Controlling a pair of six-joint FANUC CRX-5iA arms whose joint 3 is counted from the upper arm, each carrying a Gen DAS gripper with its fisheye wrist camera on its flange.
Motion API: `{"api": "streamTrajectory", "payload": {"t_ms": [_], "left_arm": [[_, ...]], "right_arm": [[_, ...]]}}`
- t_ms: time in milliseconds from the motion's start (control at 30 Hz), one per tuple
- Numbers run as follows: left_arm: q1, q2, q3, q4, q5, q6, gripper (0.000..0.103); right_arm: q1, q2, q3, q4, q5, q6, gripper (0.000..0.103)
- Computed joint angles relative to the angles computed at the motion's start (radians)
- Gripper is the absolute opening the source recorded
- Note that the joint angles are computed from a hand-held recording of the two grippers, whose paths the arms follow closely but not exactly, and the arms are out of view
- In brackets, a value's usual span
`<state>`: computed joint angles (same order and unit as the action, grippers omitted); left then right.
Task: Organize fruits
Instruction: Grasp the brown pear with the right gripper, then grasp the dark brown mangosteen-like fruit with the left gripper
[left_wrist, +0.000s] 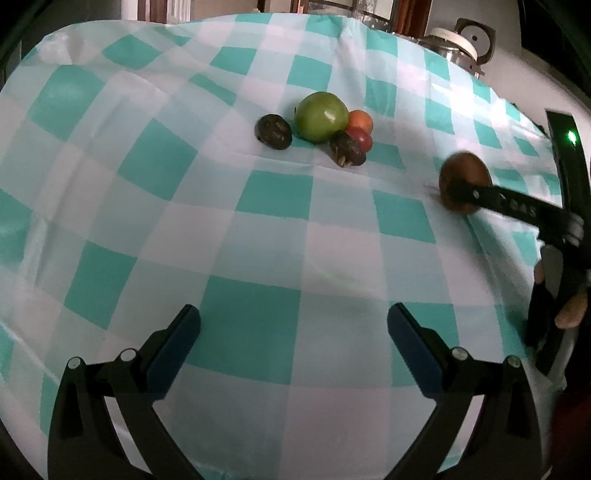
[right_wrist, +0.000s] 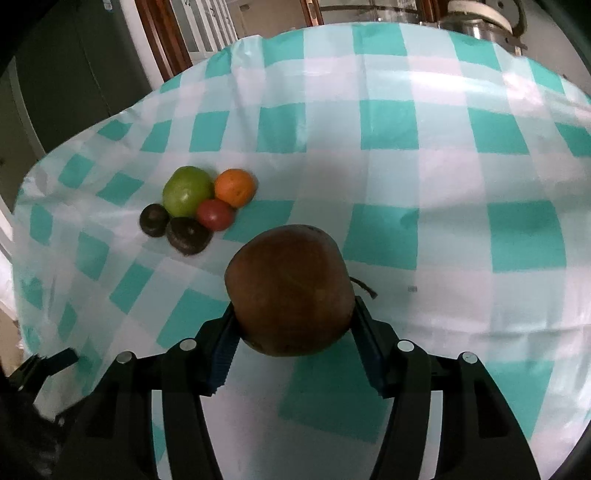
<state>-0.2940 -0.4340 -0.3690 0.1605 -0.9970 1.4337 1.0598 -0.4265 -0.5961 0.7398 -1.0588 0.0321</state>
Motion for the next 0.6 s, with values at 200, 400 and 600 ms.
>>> {"api": "streamTrajectory", "payload": {"t_ms": [200,400,600], "left_arm": [[-0.098,0.11,0.13,-0.158,-0.009,0.147,0.093],[-0.161,0.285,0.266,-0.158,0.054,0.269,0.075],[-0.239,0.442,0.449,-0.313,0.003,0.4,0.053]], "right_arm": [[-0.038,-0.019,-0.017,0.0,0.057,-0.016,0.056],[-0.024,-0.08,-0.077,0.034,0.074,-0.156,0.056],[0.006,-0.096,-0.095,0.058,0.058,-0.206,0.056]]}}
